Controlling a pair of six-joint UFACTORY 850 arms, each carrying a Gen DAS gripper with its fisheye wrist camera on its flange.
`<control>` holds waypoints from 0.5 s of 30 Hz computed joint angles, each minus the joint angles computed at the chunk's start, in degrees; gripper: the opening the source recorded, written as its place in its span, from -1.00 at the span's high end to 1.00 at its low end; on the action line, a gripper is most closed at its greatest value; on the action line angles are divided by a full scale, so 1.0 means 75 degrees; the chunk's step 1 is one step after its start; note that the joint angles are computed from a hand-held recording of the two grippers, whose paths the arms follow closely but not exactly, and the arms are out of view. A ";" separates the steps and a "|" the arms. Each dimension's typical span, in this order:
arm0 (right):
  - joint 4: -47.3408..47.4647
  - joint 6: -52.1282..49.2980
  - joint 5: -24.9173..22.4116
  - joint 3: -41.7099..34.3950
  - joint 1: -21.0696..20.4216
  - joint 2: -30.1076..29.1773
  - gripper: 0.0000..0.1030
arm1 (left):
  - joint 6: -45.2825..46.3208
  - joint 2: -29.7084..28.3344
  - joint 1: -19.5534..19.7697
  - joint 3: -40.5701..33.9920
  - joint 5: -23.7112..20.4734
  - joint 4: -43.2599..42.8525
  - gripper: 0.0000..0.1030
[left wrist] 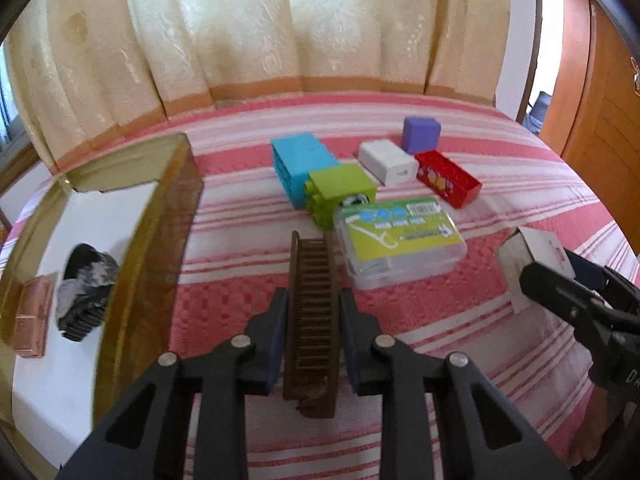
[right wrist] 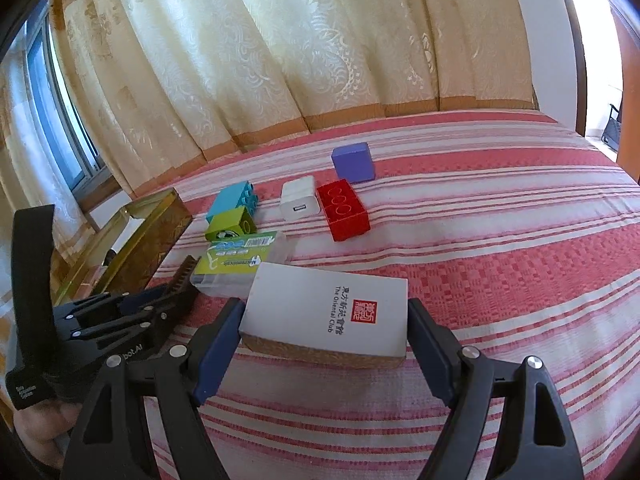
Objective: Organize rigid objects
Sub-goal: 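Grasp the brown comb with the left gripper while the right holds the white box, then lift the comb with the left gripper toward the tray while the right holds the box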
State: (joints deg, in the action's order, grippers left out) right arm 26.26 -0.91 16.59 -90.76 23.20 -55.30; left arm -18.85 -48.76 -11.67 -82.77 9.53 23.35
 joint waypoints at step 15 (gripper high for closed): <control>-0.1098 0.1021 0.1702 0.0924 0.0084 0.0420 -0.58 | 0.2002 0.0774 0.0119 0.1467 0.2745 -0.2670 0.54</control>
State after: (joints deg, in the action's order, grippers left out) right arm 18.02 6.75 29.36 -83.84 23.83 -52.15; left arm -3.83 -42.96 -10.78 -71.77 30.12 3.32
